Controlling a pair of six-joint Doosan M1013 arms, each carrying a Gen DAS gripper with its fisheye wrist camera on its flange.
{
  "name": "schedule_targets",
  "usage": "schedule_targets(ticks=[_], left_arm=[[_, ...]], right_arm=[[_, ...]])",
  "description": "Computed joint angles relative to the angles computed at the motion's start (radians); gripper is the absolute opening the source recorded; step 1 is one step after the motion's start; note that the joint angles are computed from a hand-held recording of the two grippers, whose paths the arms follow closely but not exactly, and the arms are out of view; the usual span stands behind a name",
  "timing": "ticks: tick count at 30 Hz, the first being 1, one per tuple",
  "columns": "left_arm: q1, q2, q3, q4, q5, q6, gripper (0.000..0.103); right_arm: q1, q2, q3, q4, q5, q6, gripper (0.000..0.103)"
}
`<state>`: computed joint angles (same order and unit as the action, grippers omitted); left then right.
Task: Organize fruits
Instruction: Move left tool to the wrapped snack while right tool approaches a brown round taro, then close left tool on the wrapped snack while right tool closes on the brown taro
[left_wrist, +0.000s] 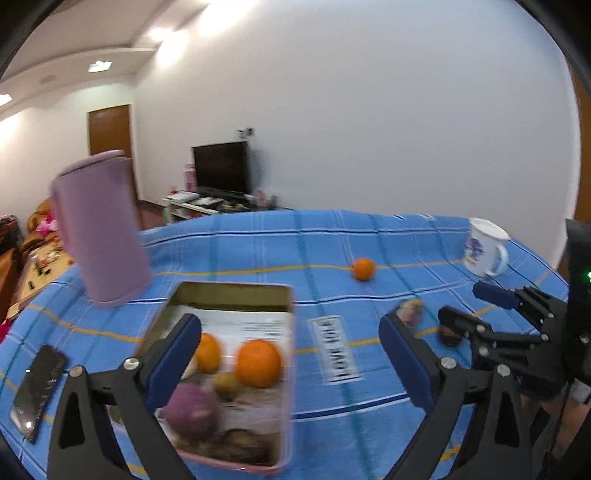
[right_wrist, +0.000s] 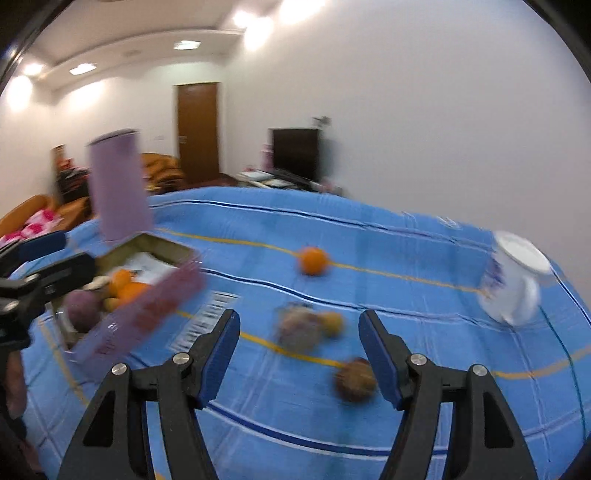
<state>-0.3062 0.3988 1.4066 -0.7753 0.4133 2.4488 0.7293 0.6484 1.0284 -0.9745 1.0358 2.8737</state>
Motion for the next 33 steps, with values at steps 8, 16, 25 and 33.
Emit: schedule_targets(ticks=[8, 16, 25, 33], left_arm=[[-0.052, 0.055, -0.081, 0.199, 0.098, -0.186, 0.100], [-0.075, 0.079, -0.110, 0.292, 0.117, -0.241, 0.100], [-0.089, 0.101, -0.141, 0.307, 0.158, -0.245, 0.100], [-0.110, 0.137, -0.190, 0.290, 0.232, -0.232, 0.098]], right_arm=[[-0.039, -0.041, 0.062, 0.122, 0.019, 0.009, 0.068], [-0.069, -0.017, 0.034, 0.297, 0.000, -0.114, 0.065], [-0.082, -0.009, 0.024, 0.368, -0.013, -0.167, 0.043], [-0.065, -0.024, 0.047, 0.241, 0.076, 0.037, 0.043]])
